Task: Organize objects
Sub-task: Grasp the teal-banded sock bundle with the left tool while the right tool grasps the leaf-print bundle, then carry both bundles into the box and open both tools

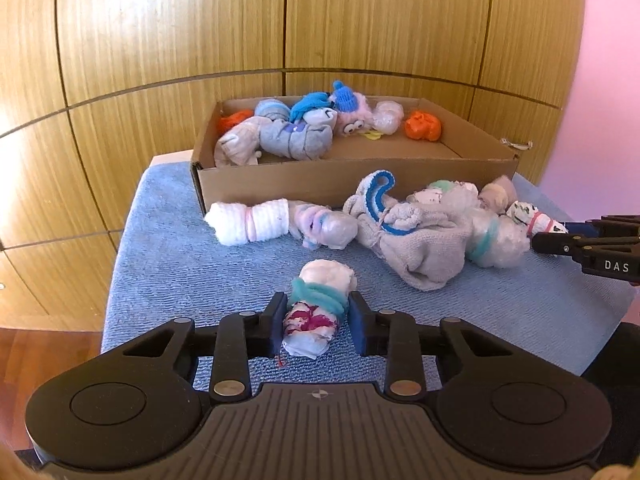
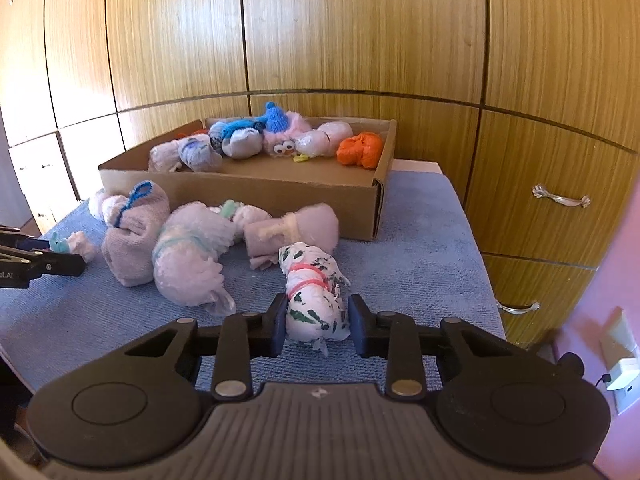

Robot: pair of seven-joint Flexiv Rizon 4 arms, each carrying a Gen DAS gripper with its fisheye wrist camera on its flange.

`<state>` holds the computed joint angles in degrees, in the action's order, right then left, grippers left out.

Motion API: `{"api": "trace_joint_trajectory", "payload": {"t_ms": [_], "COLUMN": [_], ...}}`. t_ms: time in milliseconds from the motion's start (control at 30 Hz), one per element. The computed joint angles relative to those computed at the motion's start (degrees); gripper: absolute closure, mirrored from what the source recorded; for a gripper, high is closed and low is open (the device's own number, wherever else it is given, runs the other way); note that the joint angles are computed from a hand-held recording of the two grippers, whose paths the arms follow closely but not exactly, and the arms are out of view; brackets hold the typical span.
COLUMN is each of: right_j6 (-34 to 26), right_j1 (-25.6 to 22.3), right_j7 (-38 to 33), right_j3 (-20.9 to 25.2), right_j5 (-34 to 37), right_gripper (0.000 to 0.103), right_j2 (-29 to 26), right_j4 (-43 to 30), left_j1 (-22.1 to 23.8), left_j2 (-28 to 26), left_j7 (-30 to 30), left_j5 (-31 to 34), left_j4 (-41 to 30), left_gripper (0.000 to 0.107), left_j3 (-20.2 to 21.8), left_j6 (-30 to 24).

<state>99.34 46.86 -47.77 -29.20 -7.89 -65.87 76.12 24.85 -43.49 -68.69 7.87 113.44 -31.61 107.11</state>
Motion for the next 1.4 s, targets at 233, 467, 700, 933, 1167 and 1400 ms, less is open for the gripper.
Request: {"api": "trace_joint_trajectory", "payload": {"t_ms": [233,467,700,933,1167,1400], "right_j6": [2.17,4.34,5.48,5.33,0.25,-10.71], "right_j1": [2.10,3.31,3.28,-0.12,-7.23,-18.45], "right_j7": [-1.27,-2.70,-5.52,-9.19,-10.80,-16.46], "right_j3": [-1.81,-2.39,-2.26,0.55,7.18,24.67], "right_j5": [2.07,5.30,7.51,6.29,-0.75,-12.16], "right_gripper": [0.074,0.074,0.074,0.074,0.074,0.074], "right_j2": [1.27,2.56,4.28,4.69,2.82,-4.01], "right_j4": [3.04,4.71,4.90,1.11,-9.40,-27.99], "left_j1": [1.27,4.01,6.31,3.53,-3.59,-13.30], "left_j2": [1.89,4.28,5.49,5.78,3.25,-2.77], "left_j7": [-0.46,0.12,1.59,6.34,12.74,18.46], "left_j5": [-0.27,-0.53,-2.69,-5.93,-11.65,-17.02], "left_j4": [0.94,1.71,0.58,-4.57,-13.90,-27.99], "left_gripper": [0.068,0.068,0.068,0.068,0.068,0.068], "left_j3": [-0.75,-3.61,-7.19,-7.37,-4.76,1.46], "left_j6": [-0.83,-1.94,-4.45,-8.26,-13.78,-22.20]}}
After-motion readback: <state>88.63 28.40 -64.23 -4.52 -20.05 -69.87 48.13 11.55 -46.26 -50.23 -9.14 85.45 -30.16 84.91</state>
